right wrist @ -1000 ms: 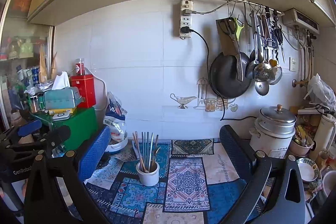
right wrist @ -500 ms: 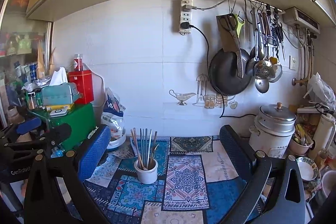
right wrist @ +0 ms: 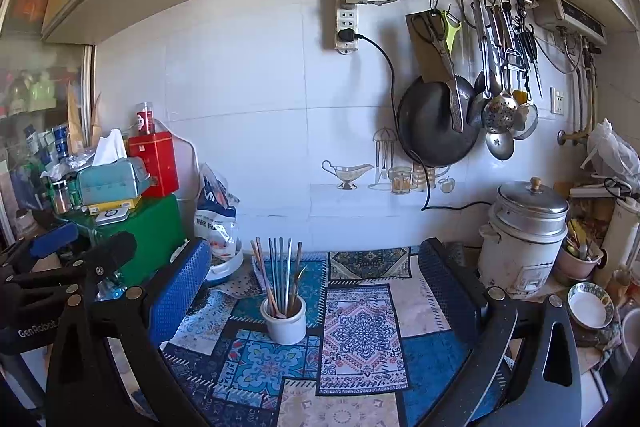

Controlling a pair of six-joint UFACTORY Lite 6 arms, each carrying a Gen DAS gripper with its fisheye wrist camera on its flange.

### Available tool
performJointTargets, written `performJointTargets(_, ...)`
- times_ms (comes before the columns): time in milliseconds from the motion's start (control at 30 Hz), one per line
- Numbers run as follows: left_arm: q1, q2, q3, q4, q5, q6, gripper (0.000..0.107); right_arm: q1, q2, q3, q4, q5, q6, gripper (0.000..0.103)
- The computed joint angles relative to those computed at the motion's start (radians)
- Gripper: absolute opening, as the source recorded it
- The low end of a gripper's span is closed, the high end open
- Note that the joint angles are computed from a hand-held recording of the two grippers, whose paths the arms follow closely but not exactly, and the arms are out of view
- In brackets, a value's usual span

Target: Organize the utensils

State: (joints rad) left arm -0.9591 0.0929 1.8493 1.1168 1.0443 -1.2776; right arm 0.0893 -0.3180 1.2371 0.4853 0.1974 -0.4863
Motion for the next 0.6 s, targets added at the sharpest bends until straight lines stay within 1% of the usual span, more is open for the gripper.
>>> performJointTargets(67, 0.001, -0.001, -0.002, -0.004, -0.002, 0.003, 0.102, 0.003, -0.004, -0.004, -0.032, -0.009, 0.028, 0.103)
performJointTargets(233, -0.001, -0.010, -0.013, -0.006, -0.006, -0.002, 0.102, -0.002, -0.006, -0.007, -0.009, -0.007, 0.009, 0.103)
performJointTargets(367, -0.002, -0.016, -0.019, 0.000, -0.006, -0.006, 0.102, -0.002, -0.001, -0.008, -0.048, -0.005, 0.052, 0.103)
performJointTargets(600, -0.002, -0.024, -0.023, -0.007, -0.006, -0.002, 0.102, -0.013, 0.001, -0.006, -0.010, 0.004, 0.018, 0.103)
